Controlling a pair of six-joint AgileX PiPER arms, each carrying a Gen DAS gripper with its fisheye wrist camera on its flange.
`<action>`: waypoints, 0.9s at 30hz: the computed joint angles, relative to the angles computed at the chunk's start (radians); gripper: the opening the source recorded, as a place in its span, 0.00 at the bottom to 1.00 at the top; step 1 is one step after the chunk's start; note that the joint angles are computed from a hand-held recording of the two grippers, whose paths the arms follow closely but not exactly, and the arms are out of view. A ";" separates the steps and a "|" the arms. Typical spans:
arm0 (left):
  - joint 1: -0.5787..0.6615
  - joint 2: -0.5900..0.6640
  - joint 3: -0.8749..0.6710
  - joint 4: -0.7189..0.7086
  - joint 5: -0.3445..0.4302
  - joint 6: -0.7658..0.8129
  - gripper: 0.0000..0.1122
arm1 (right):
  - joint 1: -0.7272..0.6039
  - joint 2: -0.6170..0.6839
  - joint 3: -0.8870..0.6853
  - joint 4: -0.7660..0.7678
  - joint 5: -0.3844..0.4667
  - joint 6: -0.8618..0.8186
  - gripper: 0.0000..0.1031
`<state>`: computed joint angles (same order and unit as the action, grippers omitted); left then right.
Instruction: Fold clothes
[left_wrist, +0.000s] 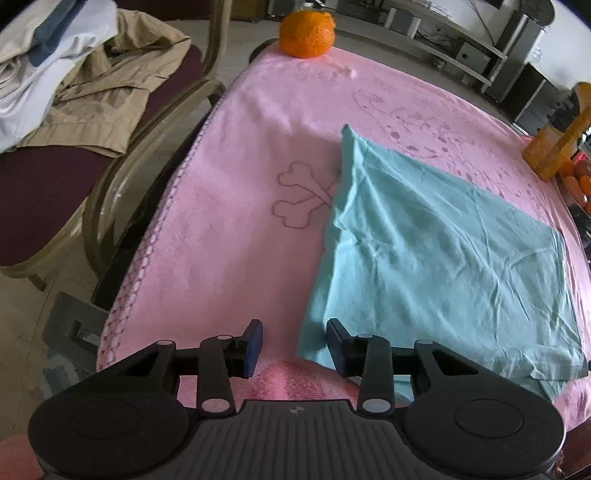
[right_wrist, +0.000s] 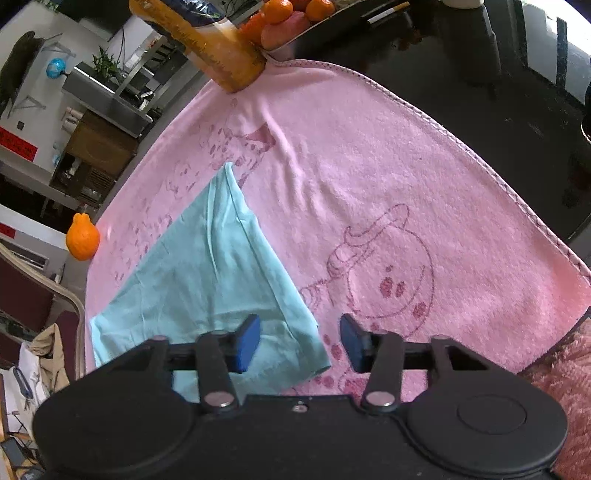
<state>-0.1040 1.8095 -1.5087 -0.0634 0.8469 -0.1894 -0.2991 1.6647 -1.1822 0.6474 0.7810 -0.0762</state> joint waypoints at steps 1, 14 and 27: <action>-0.005 0.004 -0.005 0.008 0.003 -0.001 0.33 | 0.002 0.001 -0.001 -0.003 0.000 -0.001 0.37; -0.013 -0.012 0.010 0.029 -0.049 0.004 0.01 | 0.029 -0.041 0.039 -0.043 -0.080 -0.032 0.02; -0.102 -0.053 -0.013 0.244 -0.054 -0.138 0.15 | 0.048 -0.087 0.013 -0.128 -0.097 0.066 0.32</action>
<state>-0.2059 1.7560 -1.5217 0.1805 0.7928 -0.3277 -0.2507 1.5779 -1.1692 0.5194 0.6835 -0.0101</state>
